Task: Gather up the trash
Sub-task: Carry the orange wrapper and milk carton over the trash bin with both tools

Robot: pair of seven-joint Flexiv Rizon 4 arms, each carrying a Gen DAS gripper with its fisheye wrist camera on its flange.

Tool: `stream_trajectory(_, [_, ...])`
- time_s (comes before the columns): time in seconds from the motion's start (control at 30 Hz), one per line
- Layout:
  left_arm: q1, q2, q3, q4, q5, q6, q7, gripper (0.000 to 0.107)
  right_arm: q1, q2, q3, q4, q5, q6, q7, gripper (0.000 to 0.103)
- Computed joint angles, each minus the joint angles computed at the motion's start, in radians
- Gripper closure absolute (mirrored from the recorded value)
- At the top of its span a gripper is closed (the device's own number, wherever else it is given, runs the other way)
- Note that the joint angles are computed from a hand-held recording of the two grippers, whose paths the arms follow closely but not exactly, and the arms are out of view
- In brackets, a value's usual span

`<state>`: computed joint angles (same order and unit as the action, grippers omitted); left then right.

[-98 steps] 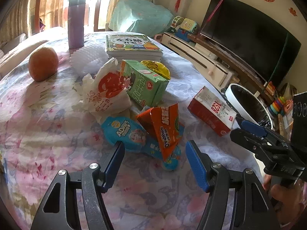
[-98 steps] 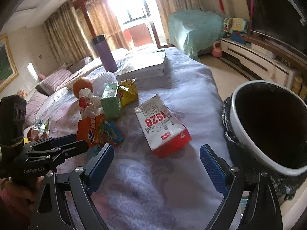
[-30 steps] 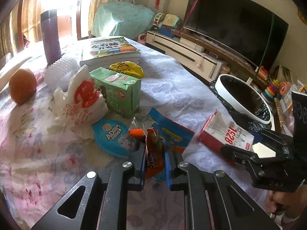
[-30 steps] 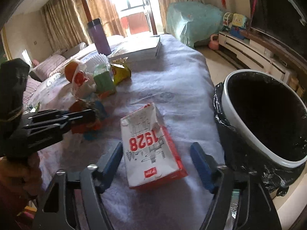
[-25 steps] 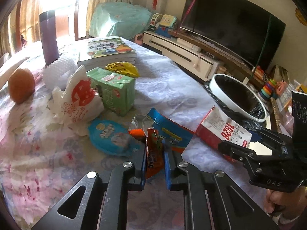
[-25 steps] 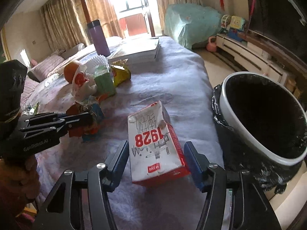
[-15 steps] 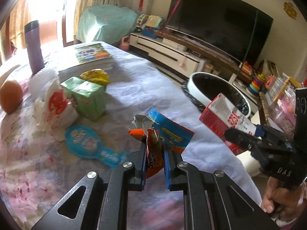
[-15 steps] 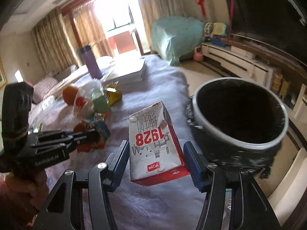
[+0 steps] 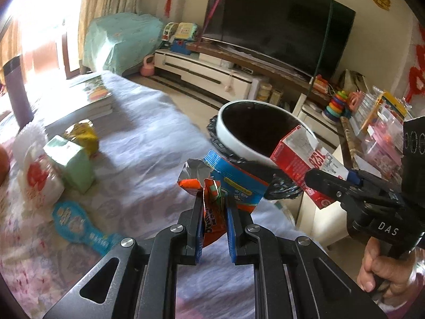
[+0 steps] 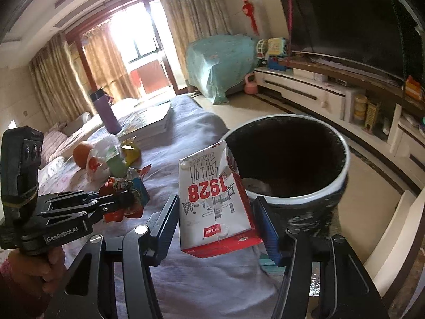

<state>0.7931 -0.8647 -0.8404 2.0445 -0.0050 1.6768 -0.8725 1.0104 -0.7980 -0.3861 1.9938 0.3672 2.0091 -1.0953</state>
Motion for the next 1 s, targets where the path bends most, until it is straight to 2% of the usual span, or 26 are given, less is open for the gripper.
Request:
stream_trajectory(0.43, [-0.112,-0.025,0.032,-0.095,-0.040,-0.032,0.041,0.094,-0.045,0.009,-0.002,0.018,0.024,0.003,0.021,0.045])
stream_trajectory(0.77, [-0.178,-0.046,0.053,-0.164,-0.088,-0.058,0.077,0.094,-0.077,0.003,-0.010,0.016,-0.011,-0.022,0.042,0.045])
stream_trajectory(0.8, [-0.168,-0.060,0.036,-0.174,-0.081,-0.075,0.105,0.094,-0.077,0.002,-0.013,0.014,-0.015,-0.026,0.044,0.045])
stream_trajectory(1.0, [-0.226,-0.063,0.069,-0.217,-0.128,-0.090,0.129,0.094,-0.097,-0.003,-0.027,0.001,-0.048,-0.053,0.062,0.045])
